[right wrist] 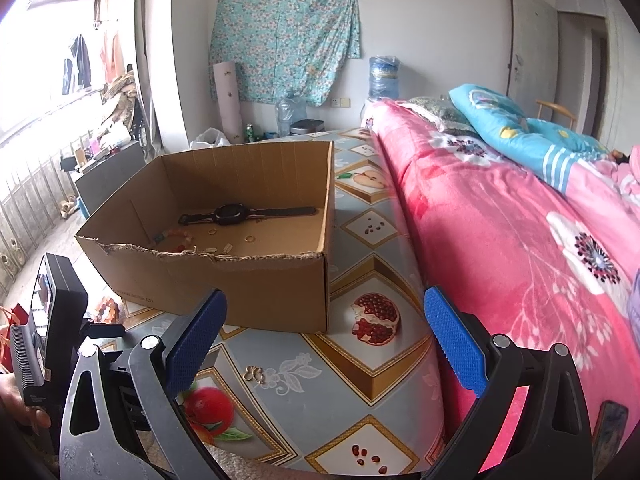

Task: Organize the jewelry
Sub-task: 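Move the right tool down to another gold knot-shaped earring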

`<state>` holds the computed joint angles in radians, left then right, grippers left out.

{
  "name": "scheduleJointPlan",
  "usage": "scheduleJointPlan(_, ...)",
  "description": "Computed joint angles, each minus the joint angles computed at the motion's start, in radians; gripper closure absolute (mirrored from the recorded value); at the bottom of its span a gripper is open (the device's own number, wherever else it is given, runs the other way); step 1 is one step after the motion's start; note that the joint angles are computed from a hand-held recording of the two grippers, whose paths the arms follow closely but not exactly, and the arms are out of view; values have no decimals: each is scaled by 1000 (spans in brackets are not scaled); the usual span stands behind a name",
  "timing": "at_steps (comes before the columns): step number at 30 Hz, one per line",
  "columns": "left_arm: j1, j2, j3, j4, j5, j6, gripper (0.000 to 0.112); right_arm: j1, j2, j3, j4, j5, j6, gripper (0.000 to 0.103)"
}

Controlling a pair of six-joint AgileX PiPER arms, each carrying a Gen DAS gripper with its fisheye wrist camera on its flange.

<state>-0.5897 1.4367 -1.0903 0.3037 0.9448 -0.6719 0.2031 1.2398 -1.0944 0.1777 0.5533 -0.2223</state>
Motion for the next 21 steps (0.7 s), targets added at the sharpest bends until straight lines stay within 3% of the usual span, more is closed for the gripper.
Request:
scheduleJointPlan(7,1,-2,2,-2,0,2,14,-35,6,22,89,51,-175,9)
scheduleJointPlan(15,2,-5,6,0,-5,2,14,7,125,14,158,180,-318,48)
scheduleJointPlan(21,-4,-17,21,7,-13,-3,14,77,158,14,164,192,-297,54)
